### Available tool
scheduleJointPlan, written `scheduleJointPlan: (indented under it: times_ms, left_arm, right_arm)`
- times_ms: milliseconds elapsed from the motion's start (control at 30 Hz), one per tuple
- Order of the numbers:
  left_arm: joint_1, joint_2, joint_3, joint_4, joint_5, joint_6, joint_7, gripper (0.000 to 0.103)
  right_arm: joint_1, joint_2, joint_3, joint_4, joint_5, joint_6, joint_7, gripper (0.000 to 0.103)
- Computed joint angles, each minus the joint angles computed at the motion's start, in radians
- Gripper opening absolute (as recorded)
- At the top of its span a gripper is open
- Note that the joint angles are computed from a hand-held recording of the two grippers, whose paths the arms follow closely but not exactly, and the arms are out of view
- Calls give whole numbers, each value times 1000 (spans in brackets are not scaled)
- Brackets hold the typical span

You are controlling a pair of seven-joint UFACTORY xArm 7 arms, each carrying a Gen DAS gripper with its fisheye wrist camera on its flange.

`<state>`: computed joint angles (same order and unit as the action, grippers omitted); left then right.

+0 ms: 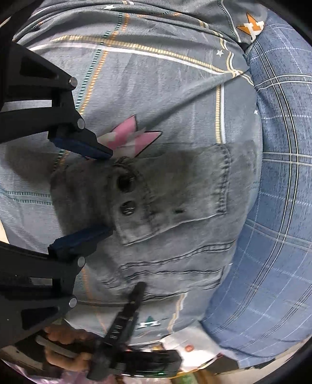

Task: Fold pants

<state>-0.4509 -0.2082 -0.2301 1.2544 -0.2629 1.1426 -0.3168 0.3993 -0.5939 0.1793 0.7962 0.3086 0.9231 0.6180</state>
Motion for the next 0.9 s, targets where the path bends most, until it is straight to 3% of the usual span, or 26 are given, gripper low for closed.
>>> scheduleJointPlan:
  times_ms: [200, 333, 633, 667, 700, 733, 767, 900]
  left_arm:
    - [-12, -11, -33, -41, 93, -34, -9, 59]
    - [-31, -15, -81, -71, 243, -86, -42, 61]
    - [-24, -40, 2, -62, 23, -61, -14, 62]
    - [-19, -37, 8, -64, 12, -65, -7, 62]
    - [-18, -54, 12, -83, -8, -71, -3, 62]
    - [-18, -86, 17, -116, -36, -86, -1, 62]
    - [-18, -129, 25, -166, -73, -116, -5, 62]
    - [-26, -239, 38, -291, -162, -202, -21, 62]
  right_arm:
    - [-2, 9, -8, 12, 1, 18, -13, 4]
    - [-7, 21, -1, 21, -6, 29, -7, 4]
    - [0, -60, -28, -31, 63, -51, 6, 11]
    - [-1, -84, -26, -45, 72, -69, 20, 26]
    - [0, -108, -25, -60, 81, -87, 32, 55]
    - [0, -150, -15, -87, 89, -118, 53, 67]
    - [-2, -178, -4, -103, 84, -136, 72, 71]
    - [14, -298, 42, -166, 63, -171, 160, 69]
